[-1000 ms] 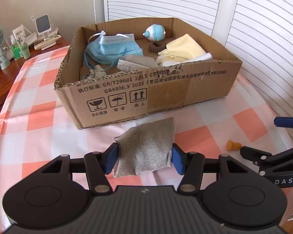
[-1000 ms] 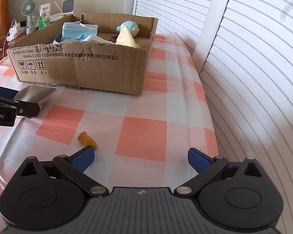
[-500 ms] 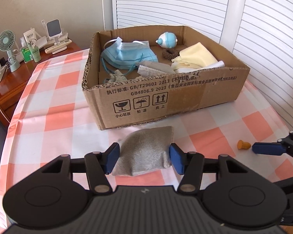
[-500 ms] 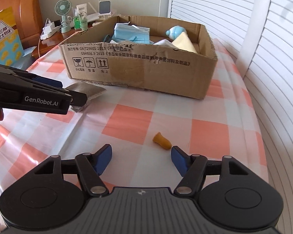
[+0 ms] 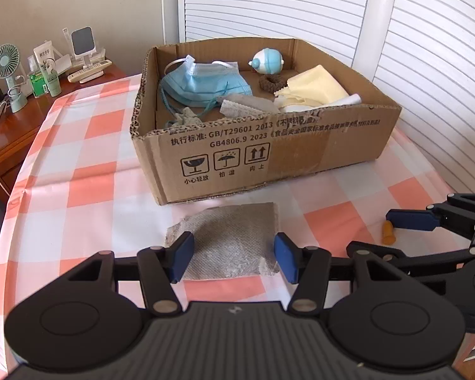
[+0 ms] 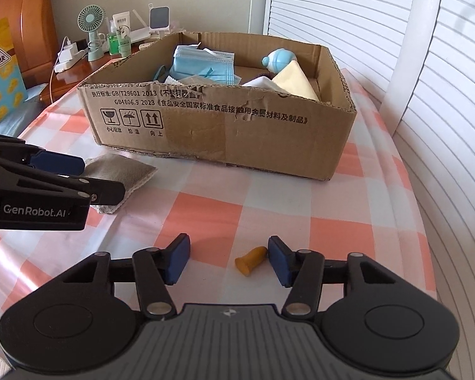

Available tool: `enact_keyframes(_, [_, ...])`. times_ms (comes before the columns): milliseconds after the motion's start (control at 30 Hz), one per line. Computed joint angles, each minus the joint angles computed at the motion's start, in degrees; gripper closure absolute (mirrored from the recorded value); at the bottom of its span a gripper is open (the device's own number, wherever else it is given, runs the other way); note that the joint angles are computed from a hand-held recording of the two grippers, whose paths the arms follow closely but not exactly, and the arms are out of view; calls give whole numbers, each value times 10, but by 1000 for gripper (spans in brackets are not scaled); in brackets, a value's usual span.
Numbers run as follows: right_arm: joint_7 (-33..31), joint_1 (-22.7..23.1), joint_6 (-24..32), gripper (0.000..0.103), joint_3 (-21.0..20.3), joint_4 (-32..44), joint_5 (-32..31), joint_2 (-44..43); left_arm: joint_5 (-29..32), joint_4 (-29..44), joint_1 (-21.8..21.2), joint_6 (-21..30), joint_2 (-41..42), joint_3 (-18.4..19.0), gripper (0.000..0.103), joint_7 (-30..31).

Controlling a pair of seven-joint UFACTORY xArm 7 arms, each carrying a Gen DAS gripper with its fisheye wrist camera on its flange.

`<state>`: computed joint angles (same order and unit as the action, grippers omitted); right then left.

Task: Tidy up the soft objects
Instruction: 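Hold the grey sachet with the left tool while the right tool approaches the orange earplug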

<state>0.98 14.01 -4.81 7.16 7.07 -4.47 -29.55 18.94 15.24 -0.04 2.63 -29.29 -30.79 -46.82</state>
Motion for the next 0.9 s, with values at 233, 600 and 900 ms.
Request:
enact_keyframes(233, [-92,75,21,43,-125,-1,-11,-16,-15,-7,-39,-7,3,38,47,24])
enact_keyframes(600, [-287,216,95,43,-292,19,36,-48,-27,0,-46,17,6,36,38,16])
enact_keyframes(900, [-338,193,93,75,-269,6,93,-67,-1,11,-26,23,18,18,34,-7])
